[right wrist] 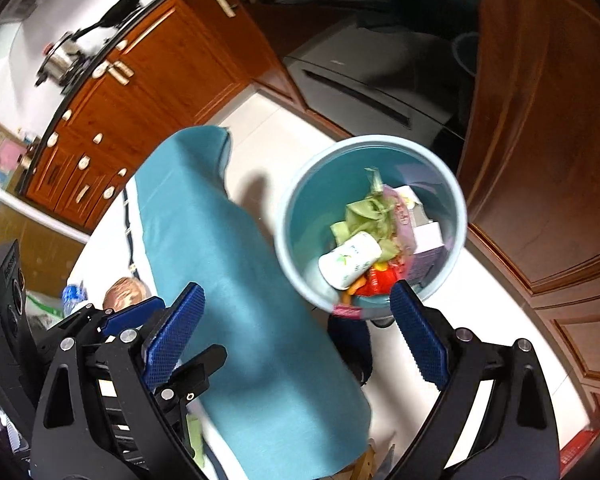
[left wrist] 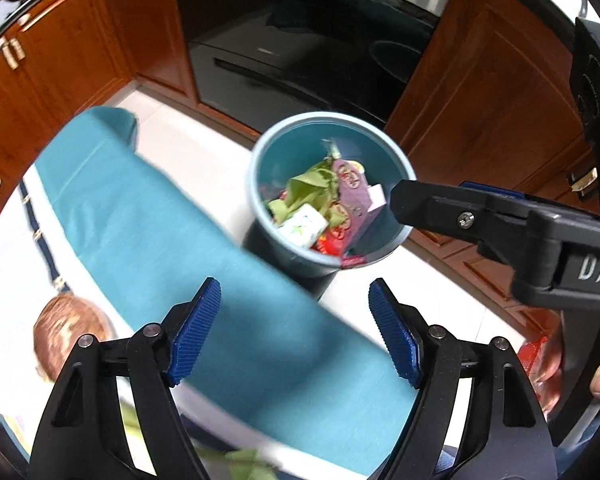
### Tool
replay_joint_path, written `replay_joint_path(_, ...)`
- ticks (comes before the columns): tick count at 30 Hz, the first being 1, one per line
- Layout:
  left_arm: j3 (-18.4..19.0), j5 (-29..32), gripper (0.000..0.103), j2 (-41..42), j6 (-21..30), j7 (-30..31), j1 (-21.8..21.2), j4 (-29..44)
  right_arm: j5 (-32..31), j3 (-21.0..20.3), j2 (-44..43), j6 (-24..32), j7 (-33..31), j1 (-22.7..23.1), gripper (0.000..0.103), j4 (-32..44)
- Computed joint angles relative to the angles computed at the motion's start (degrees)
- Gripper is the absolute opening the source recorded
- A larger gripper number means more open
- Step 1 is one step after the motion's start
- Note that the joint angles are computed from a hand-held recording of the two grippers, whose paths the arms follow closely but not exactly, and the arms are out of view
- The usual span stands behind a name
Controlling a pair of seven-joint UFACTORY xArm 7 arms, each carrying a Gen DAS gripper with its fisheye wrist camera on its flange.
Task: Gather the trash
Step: 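Move both open tools back over the table, then grasp the brown coconut-shell bowl with the right tool while the left tool grasps the white tissue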
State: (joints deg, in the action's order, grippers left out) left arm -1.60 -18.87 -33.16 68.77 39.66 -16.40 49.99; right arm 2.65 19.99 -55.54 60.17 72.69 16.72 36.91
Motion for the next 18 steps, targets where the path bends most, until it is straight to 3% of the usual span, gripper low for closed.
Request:
replay_joint_path(10,7.22,1.70,0.080,-1.82,2.59,5.67,6.63,0.78,-2.17,4.82,14.99,-2.32,0.49,1.10,0.090,12.05)
replay_joint_path(12,8.81,1.79,0.087,-1.24,2.07,6.93,8.51,1.16,-3.09,5.35,18.54,-2.91,0.65,1.63,0.090,14.50)
replay_joint_path(18,12.86,2.09,0.090,2.43,0.15,11.46,14.12,2.83,-6.80,6.11,30.15,-4.73,1.17,4.06,0.090,22.10)
